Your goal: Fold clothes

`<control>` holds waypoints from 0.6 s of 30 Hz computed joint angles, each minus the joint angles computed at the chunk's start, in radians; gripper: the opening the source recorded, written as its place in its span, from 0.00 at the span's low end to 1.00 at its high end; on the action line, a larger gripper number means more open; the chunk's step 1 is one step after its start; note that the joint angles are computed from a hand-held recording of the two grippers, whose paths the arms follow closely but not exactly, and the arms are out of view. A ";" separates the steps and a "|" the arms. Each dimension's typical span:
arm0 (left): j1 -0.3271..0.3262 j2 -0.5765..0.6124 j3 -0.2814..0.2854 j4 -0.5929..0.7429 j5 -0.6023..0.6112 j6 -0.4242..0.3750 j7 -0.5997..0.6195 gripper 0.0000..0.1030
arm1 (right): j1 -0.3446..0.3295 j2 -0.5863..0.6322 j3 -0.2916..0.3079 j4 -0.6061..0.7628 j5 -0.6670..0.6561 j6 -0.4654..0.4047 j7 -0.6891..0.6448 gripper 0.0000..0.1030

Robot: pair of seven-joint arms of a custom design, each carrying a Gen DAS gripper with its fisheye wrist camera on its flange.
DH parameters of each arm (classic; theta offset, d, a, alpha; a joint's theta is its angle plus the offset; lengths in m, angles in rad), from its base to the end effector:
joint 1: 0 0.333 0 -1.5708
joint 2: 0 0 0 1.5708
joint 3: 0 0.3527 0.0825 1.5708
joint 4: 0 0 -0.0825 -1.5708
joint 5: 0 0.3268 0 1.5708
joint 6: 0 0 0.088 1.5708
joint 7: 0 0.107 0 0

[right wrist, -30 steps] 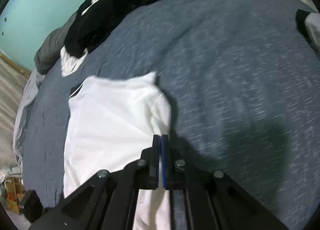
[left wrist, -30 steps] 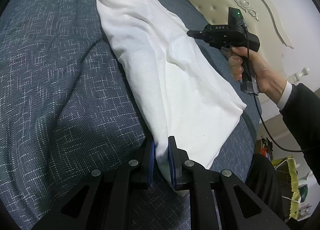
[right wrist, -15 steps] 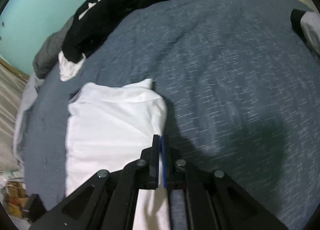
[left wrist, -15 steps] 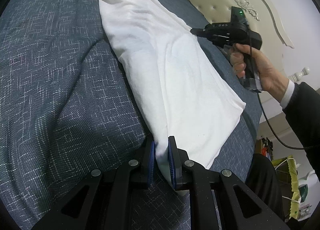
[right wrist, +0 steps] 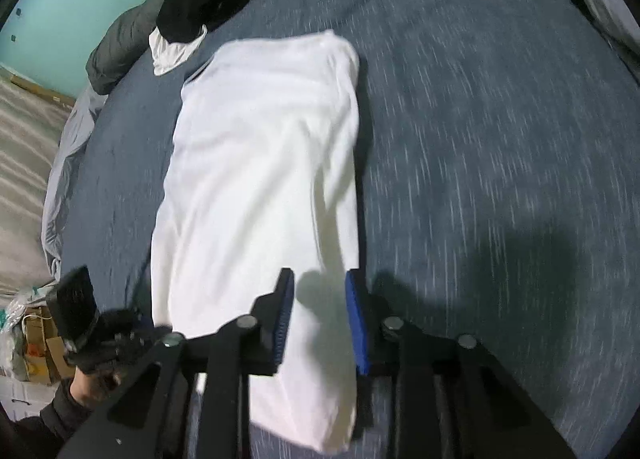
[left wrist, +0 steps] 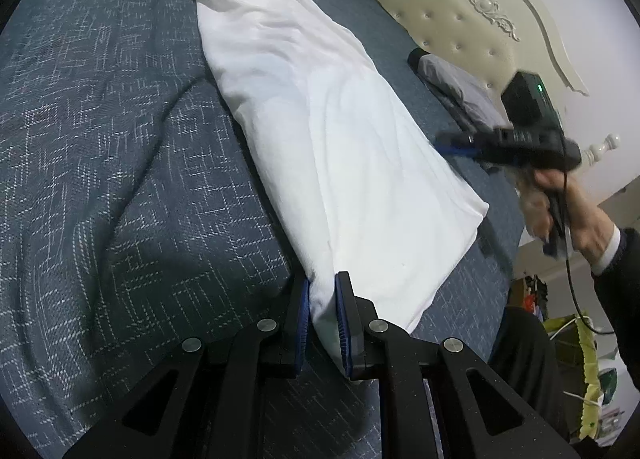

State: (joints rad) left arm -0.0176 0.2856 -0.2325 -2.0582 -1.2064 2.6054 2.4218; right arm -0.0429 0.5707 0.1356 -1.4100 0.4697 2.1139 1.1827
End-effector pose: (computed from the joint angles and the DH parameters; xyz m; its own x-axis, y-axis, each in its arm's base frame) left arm 0.5619 -0.1140 0.3915 -0.2008 -0.7763 0.5975 -0.9133 -0.0722 -0.4008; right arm 0.6929 0.0623 0.4450 0.2638 -0.8691 -0.4184 -0.9542 -0.1719 -0.2447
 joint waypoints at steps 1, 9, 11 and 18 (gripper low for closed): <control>-0.001 -0.001 -0.001 -0.001 -0.001 0.003 0.000 0.13 | -0.004 -0.015 0.001 -0.030 0.007 0.015 -0.009 0.08; -0.004 -0.012 0.001 -0.016 -0.023 0.003 0.011 0.13 | -0.016 -0.079 -0.007 -0.155 0.061 0.138 -0.039 0.01; -0.007 -0.007 0.004 -0.005 -0.010 0.000 0.000 0.13 | -0.021 -0.076 -0.013 -0.154 0.053 0.118 -0.031 0.01; -0.003 -0.001 0.002 0.003 -0.004 -0.007 -0.006 0.13 | 0.007 -0.050 -0.037 -0.095 -0.008 0.096 0.066 0.01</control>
State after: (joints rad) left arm -0.0209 0.2848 -0.2309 -2.0554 -1.2104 2.5984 2.4155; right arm -0.0361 0.5211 0.0985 -1.5054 0.4618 2.2094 1.2483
